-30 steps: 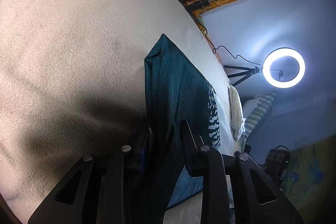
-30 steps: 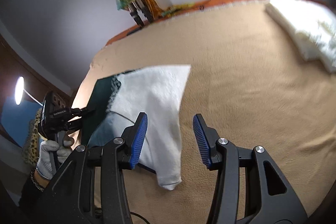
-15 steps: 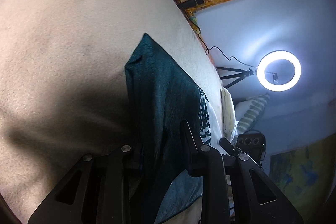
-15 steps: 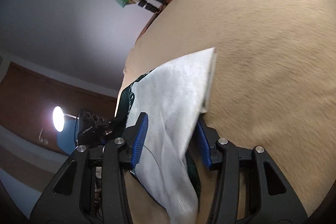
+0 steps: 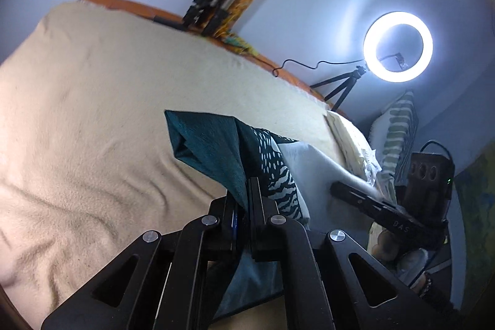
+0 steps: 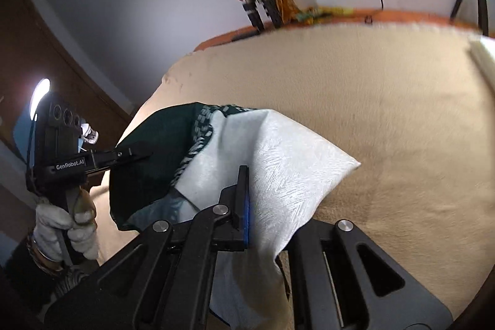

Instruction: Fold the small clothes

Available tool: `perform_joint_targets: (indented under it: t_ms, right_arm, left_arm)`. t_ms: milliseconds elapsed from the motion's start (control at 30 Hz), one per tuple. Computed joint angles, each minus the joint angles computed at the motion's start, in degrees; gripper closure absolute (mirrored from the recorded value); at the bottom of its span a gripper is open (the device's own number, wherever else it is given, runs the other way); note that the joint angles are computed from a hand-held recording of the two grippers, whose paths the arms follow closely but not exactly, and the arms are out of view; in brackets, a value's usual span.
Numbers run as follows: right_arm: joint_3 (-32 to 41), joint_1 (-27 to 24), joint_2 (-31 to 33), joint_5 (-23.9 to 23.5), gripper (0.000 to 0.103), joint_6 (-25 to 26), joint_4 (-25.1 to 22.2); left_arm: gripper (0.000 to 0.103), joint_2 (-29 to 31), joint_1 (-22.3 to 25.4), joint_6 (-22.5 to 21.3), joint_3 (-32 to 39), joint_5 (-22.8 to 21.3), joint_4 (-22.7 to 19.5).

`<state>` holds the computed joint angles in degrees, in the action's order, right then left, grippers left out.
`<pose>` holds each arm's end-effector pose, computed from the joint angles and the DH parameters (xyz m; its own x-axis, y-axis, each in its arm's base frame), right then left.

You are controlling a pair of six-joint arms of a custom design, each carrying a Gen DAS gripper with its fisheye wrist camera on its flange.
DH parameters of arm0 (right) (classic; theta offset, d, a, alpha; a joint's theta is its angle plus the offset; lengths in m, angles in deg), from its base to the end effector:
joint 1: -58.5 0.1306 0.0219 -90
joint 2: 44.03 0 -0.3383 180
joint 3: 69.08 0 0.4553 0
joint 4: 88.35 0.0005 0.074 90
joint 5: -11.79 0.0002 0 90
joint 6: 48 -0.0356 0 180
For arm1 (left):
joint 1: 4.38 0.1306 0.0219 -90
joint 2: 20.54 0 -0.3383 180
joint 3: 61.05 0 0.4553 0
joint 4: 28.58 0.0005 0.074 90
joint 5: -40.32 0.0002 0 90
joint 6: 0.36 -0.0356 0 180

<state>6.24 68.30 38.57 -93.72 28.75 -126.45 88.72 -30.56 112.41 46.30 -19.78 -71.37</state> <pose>0.4970 0.0950 0.3312 -0.7627 0.0924 -0.6401 -0.1790 0.9209 0.3463 0.5869 -0.3089 0.3609 -0.8531 0.0456 -0.5197 0.4015 0.6933 -0.5984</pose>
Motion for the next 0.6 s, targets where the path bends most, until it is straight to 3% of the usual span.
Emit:
perform_joint_targets:
  t_ms: [167, 233, 300, 433, 467, 600]
  right_arm:
    - [0.34, -1.73, -1.60, -0.26, 0.098, 2.86, -3.33]
    - [-0.37, -3.04, -1.68, -1.23, 0.098, 2.18, -3.88]
    - [-0.75, -3.73, -1.00, -1.99, 0.098, 1.16, -3.57]
    - [-2.87, -4.66, -1.55, -3.96, 0.097, -0.05, -2.55]
    - [-2.95, -4.64, -1.53, -4.21, 0.097, 0.39, -2.58]
    - [-3.22, -4.27, -1.88, -3.89, 0.096, 1.70, -1.91]
  left_arm:
    - [0.100, 0.53, -1.97, -3.15, 1.17, -5.92, -2.50]
    - [0.100, -0.10, -3.08, -7.05, 0.43, -9.94, -2.84]
    - [0.100, -0.84, -3.71, -10.06, -0.57, -11.08, -2.67]
    - [0.089, -1.56, -4.33, -14.51, -1.37, -13.97, -3.27]
    - [0.081, -1.93, -4.25, -15.11, -1.90, -14.17, -2.88]
    - [0.067, -3.30, -3.59, -15.56, -4.11, -15.69, -0.95]
